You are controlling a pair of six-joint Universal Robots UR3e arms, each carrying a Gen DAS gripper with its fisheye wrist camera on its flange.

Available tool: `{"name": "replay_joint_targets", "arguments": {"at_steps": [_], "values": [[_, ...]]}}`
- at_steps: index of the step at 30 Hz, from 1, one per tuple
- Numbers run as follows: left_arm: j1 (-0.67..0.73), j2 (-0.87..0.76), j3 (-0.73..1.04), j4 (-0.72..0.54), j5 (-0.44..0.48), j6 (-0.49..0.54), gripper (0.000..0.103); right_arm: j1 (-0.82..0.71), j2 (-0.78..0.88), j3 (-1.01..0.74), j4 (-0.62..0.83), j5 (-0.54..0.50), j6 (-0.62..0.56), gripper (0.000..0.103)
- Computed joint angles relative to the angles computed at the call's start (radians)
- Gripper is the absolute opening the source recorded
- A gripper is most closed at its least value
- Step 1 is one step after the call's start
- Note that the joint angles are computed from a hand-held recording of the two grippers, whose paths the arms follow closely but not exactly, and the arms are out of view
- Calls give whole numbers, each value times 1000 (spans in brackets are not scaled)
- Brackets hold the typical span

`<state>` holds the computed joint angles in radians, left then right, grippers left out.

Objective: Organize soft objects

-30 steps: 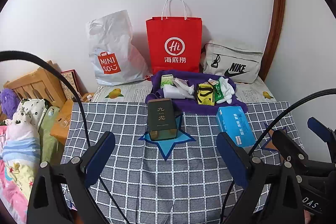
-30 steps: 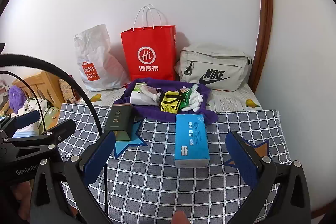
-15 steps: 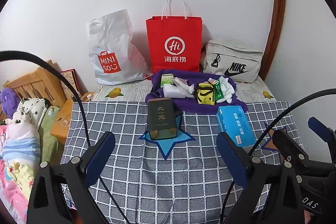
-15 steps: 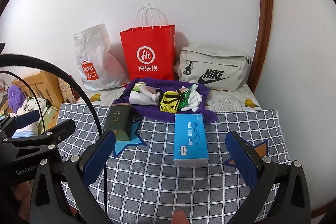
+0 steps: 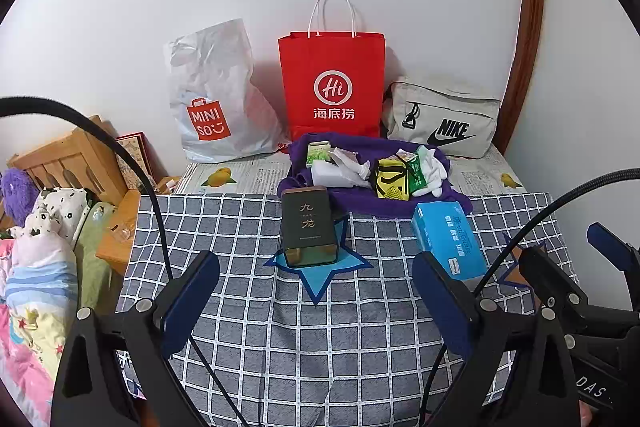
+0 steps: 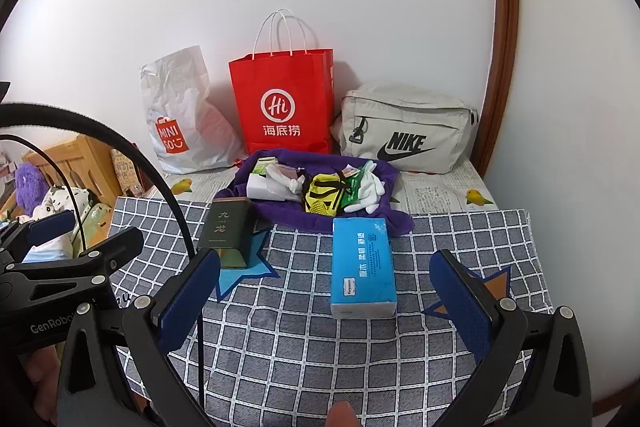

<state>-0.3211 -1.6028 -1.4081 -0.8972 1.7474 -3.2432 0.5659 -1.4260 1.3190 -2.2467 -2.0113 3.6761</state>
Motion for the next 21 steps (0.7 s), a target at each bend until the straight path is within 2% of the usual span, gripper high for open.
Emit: {"name": "replay_joint_targets", "arguments": {"at_steps": [21], "values": [[-8, -4, 6, -9, 7, -6, 97, 7, 11, -21, 16, -9, 6, 103]]}}
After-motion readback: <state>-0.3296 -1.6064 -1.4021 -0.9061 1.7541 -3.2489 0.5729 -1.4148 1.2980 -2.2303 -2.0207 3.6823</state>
